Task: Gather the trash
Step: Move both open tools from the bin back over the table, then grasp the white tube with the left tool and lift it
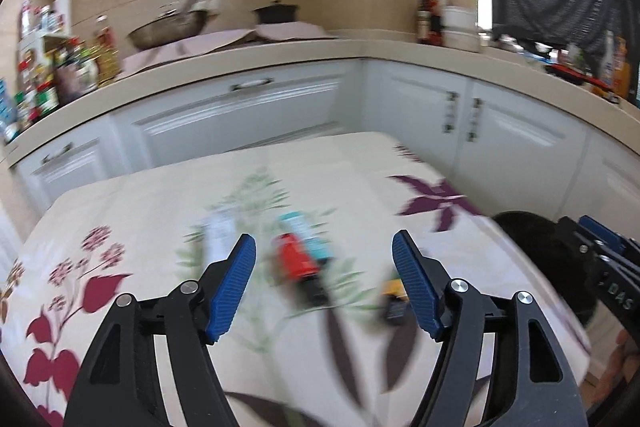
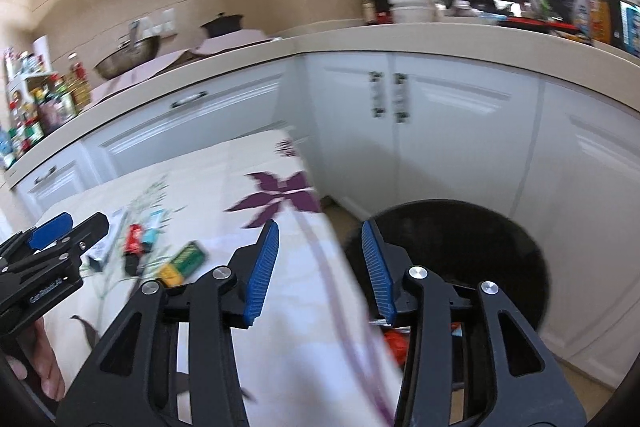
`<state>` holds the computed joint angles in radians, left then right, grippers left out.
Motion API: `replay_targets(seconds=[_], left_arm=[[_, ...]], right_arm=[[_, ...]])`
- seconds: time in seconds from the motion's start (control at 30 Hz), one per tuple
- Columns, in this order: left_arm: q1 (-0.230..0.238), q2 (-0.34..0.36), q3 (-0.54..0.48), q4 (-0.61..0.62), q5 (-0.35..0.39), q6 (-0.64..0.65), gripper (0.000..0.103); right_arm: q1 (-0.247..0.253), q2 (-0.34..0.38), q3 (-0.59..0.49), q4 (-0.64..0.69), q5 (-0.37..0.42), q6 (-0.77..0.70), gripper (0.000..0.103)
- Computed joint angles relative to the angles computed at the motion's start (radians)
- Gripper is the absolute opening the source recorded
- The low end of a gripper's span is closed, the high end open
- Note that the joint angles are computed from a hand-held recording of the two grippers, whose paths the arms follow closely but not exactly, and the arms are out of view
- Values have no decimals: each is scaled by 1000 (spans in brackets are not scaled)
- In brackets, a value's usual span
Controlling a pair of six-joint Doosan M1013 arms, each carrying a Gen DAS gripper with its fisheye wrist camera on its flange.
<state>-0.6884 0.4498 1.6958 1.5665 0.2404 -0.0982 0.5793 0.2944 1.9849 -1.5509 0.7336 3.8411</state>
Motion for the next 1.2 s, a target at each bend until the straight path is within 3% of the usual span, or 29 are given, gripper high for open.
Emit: replay_targets(seconds=[0.13,0.37,0.6,0.67,0.77,1.03,1.2], left_arm=[[30,6,-2,-115,30,84,69],[66,37,-44,-429,42,363,69],[87,66,-93,-762,59,686,69],[91,72,-102,-809,64,733,69],[92,81,-114,-858,73,792,59],[108,102,-149,-1160,88,1096,31],[113,96,-140,-1165,68,1125,19]], right_arm=[[16,30,-50,12,-39,-60,42],[31,67,-112,50,-84,-155,42],[16,88,-151,106,-133,-232,45],[8,96,-165,129,-152,-263,47],[1,105,-181,146,-178,-295,50],[-6,128,-226,207,-221,-402,50],[-6,143,-250,249,-238,-461,50]])
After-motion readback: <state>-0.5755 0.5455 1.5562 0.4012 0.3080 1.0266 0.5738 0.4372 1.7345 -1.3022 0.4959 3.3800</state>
